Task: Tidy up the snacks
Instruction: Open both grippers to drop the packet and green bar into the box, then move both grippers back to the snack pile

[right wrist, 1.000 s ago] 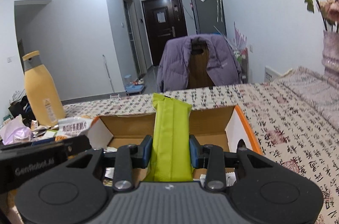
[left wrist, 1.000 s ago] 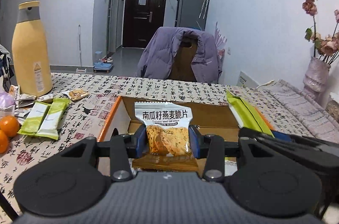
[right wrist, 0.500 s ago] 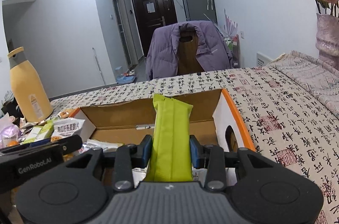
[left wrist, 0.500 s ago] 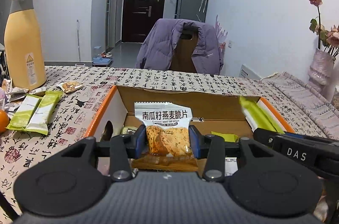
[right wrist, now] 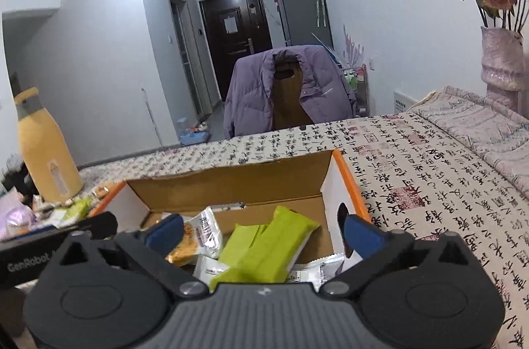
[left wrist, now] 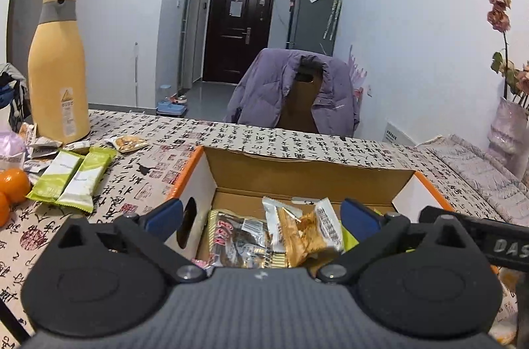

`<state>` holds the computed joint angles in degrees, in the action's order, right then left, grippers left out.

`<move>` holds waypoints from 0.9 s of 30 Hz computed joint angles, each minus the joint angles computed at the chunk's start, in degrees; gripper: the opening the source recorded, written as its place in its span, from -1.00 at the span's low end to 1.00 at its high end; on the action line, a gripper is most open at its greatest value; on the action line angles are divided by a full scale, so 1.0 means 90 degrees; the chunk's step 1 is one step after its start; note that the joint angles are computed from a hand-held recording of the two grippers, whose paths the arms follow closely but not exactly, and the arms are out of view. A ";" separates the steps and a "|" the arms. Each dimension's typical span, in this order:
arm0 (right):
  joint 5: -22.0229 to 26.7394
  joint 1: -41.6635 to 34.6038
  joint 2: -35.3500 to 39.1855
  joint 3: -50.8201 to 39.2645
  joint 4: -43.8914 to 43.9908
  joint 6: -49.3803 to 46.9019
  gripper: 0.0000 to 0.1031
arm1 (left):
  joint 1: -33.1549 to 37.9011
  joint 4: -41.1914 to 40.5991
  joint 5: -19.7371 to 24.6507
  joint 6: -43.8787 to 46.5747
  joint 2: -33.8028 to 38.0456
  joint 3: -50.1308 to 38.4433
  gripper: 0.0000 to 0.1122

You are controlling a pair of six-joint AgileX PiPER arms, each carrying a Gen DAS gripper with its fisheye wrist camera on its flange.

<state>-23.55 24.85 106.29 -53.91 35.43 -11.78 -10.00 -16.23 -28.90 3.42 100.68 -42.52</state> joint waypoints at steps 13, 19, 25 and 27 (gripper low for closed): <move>-0.0424 0.0120 -0.0489 0.0507 -0.0397 0.0398 1.00 | -0.0077 -0.0195 0.0256 0.0040 -0.0435 0.0168 0.84; -0.0591 0.0229 -0.1017 0.0898 -0.0514 0.0517 1.00 | -0.0284 -0.0822 0.0349 0.0559 -0.1036 0.0505 0.84; -0.0621 0.0381 -0.1487 0.1333 -0.0274 0.0303 1.00 | -0.0453 -0.1436 0.0407 0.1029 -0.1460 0.0886 0.84; -0.0595 0.0420 -0.1653 0.1492 -0.0227 0.0297 1.00 | -0.0531 -0.1663 0.0391 0.1211 -0.1664 0.1063 0.84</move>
